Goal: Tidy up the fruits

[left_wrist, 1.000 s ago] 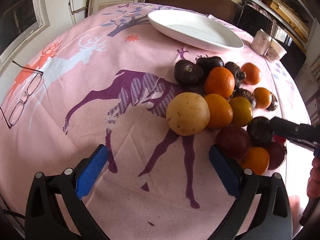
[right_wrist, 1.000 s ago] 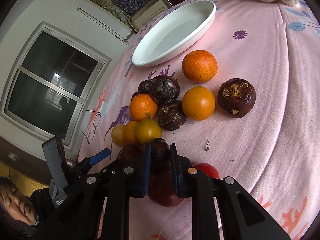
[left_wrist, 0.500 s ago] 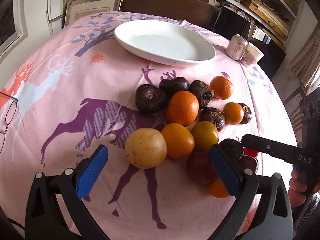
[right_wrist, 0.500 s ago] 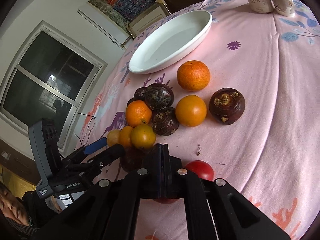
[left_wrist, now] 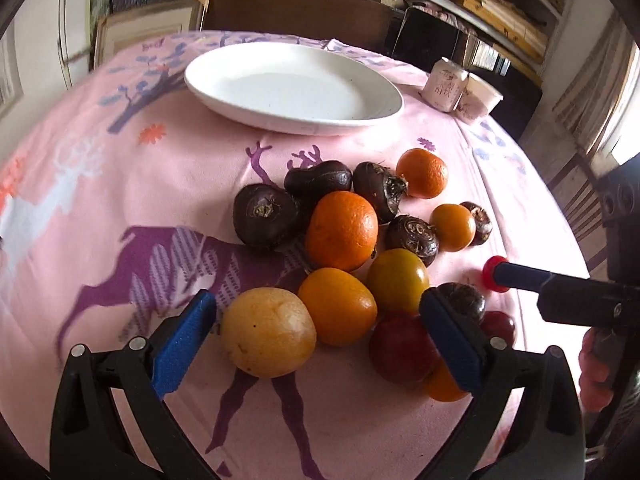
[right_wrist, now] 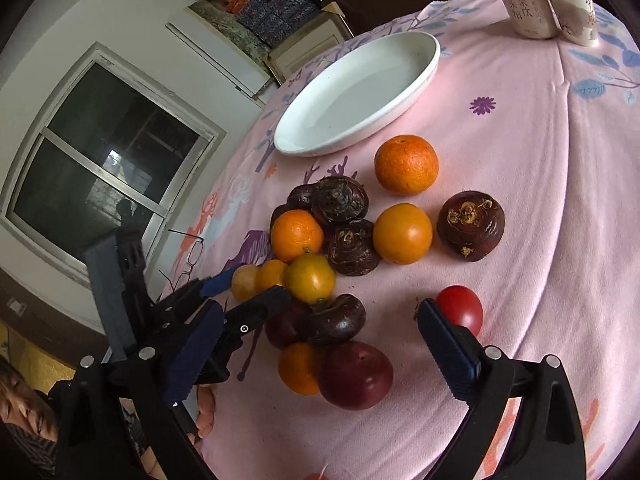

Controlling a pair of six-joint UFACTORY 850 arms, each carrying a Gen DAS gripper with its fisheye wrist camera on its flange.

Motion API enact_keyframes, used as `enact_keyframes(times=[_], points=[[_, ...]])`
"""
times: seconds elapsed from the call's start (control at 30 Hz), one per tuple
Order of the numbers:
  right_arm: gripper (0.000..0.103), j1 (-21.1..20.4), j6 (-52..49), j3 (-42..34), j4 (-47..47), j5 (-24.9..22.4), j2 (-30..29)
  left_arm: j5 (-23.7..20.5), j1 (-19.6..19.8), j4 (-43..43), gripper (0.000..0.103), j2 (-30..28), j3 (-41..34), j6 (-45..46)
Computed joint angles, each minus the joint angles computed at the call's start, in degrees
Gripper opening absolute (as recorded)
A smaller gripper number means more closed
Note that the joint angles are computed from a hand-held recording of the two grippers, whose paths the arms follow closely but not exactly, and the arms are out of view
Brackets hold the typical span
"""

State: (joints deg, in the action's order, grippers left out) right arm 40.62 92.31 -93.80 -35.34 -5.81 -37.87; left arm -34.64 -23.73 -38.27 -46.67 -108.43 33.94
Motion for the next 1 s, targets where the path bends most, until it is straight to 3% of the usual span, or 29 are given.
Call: enact_keyframes(times=[0.03,0.13,0.2,0.3,0.4,0.47,0.53,0.67,0.83,0.93,1.0], points=[[0.098,0.18,3.60,-0.37,-3.85,-1.17,-0.03,-1.11,0.89,-3.35,0.099,-0.41,-0.90,1.23],[0.098,0.58,11.21,-0.75,-13.63,-3.75,0.12,2.52,0.34,-2.62,0.099,0.07,0.56,1.00],[0.098,0.68,8.95,-1.21,-12.47,-5.62,0.05,4.71,0.14,-4.70,0.099,0.92,2.38,3.15],[0.098,0.73,3.64,-1.60,-8.96,-7.69,0.17,4.39,0.00,-3.04,0.099,0.63,1.72,0.52],[0.098,0.85,1.11,-1.37,-8.30,-9.05,0.70,5.04,-0.31,2.51,0.099,1.82,3.13,-3.99],[0.098,0.94,-0.55,-1.16,-8.03,-10.04,1.08,7.68,-0.25,5.97,0.099,3.58,5.78,-7.94],[0.098,0.96,-0.75,-0.68,-9.06,-10.17,1.43,6.35,0.53,3.63,0.099,3.25,5.21,-8.01],[0.098,0.89,-4.70,-1.56,-5.42,-11.81,1.00,2.11,1.06,6.81,0.099,1.99,2.41,-8.67],[0.098,1.11,-4.81,-0.62,-6.79,-12.26,1.79,4.66,2.93,8.13,0.099,4.04,5.01,-13.29],[0.098,0.97,-5.69,-0.46,-5.67,-12.19,1.75,0.96,4.37,0.78,0.099,2.56,2.56,-11.11],[0.098,0.74,-9.13,-1.43,-1.01,-13.14,1.09,1.88,3.58,6.71,0.099,2.30,2.89,-13.83]])
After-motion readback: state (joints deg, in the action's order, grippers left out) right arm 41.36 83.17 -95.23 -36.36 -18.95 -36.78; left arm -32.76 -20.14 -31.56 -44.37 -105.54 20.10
